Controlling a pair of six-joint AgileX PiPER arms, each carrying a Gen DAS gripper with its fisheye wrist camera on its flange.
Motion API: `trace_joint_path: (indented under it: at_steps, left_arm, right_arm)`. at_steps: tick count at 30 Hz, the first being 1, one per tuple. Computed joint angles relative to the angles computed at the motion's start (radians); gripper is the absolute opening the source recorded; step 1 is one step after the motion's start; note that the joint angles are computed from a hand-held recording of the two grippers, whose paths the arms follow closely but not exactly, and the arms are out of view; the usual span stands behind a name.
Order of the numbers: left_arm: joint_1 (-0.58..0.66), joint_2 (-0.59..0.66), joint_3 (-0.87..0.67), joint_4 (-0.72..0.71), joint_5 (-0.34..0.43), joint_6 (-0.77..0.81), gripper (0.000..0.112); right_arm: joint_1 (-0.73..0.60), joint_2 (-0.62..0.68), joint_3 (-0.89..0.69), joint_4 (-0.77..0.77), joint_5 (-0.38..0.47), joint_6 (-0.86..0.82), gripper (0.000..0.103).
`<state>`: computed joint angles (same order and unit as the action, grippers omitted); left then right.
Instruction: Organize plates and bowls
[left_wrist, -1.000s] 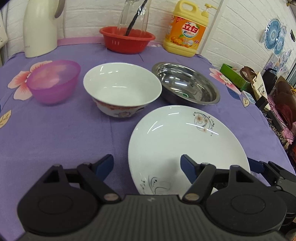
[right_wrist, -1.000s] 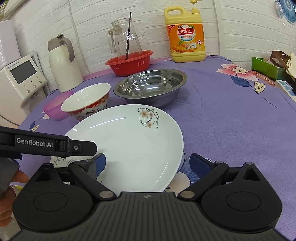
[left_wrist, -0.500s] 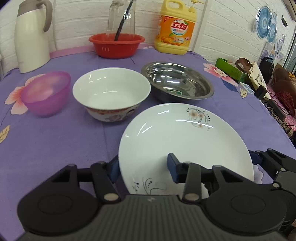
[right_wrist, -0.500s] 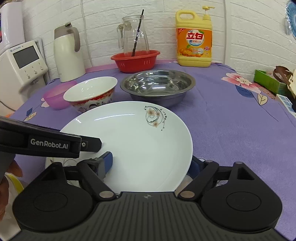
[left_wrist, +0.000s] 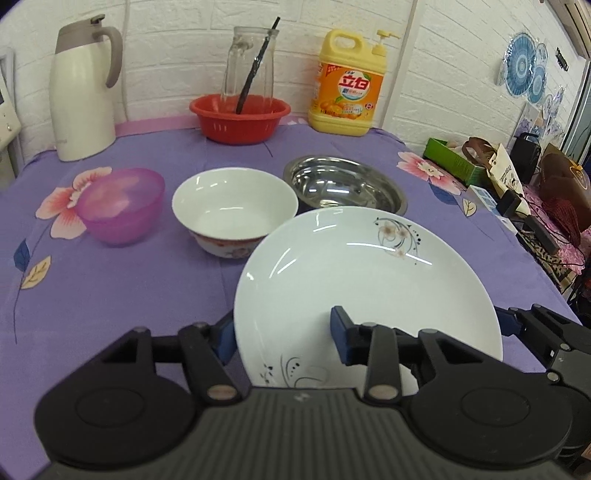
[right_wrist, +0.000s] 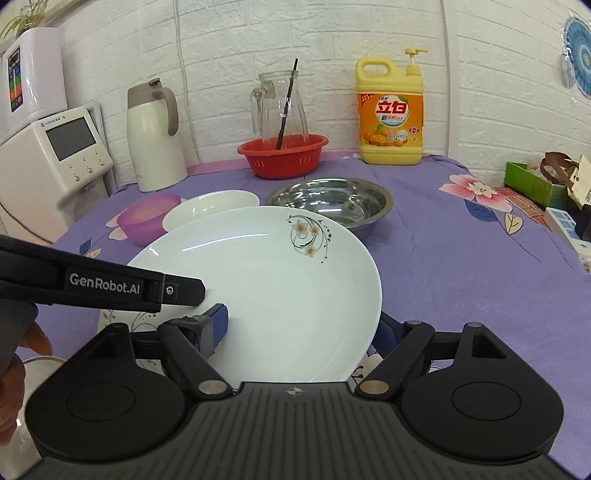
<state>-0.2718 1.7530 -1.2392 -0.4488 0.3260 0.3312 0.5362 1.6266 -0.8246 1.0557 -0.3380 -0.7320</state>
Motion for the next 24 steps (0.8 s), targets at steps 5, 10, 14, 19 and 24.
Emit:
trace_joint_path:
  at_steps: [5, 10, 14, 19, 24]
  left_arm:
    - [0.037, -0.163, 0.163, -0.116, -0.026, 0.116, 0.037]
    - [0.084, -0.37, 0.378, -0.137, -0.06, 0.154, 0.037]
    - [0.147, -0.529, 0.547, -0.148, -0.064, 0.181, 0.037]
    - [0.252, -0.654, 0.688, -0.26, -0.032, 0.315, 0.037]
    - [0.284, -0.708, 0.774, -0.41, -0.056, 0.496, 0.037]
  right_arm:
    - [0.112, -0.09, 0.06, 0.104, -0.064, -0.066, 0.103]
    - [0.29, -0.137, 0.103, 0.223, -0.16, -0.132, 0.103]
    - [0.419, -0.142, 0.127, 0.29, -0.209, -0.152, 0.103]
    - [0.514, -0.11, 0.121, 0.35, -0.219, -0.185, 0.103]
    - [0.557, -0.082, 0.115, 0.377, -0.248, -0.204, 0.103]
